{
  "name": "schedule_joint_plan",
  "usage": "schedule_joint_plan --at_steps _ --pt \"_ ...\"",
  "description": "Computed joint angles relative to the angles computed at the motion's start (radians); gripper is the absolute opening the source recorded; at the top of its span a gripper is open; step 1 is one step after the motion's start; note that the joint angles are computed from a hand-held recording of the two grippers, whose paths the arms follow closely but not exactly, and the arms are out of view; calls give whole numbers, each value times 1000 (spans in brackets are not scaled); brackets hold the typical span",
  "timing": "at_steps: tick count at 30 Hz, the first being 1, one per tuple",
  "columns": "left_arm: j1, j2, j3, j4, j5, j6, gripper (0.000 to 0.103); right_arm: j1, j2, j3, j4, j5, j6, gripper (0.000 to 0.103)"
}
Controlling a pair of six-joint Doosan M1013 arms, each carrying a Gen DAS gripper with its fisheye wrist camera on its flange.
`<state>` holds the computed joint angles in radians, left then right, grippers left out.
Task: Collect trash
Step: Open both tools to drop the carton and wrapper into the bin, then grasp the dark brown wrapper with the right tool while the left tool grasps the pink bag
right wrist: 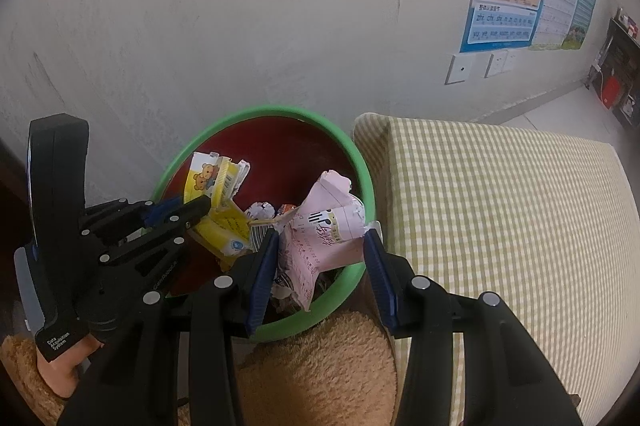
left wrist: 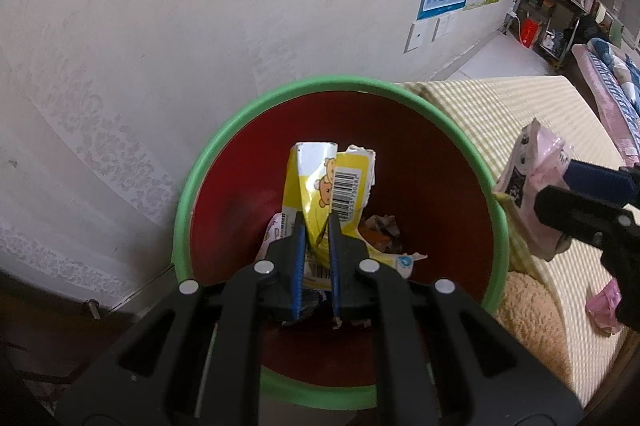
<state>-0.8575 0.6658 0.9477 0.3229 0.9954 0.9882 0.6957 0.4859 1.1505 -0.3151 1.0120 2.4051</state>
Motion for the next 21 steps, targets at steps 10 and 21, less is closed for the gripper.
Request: schedule_joint_plan --at_steps 10,21 --pt "-5 -5 3 57 5 -44 63 0 -19 23 -37 -42 42 52" --pt "-37 -4 -24 1 -33 52 78 3 -205 266 -164 15 315 58"
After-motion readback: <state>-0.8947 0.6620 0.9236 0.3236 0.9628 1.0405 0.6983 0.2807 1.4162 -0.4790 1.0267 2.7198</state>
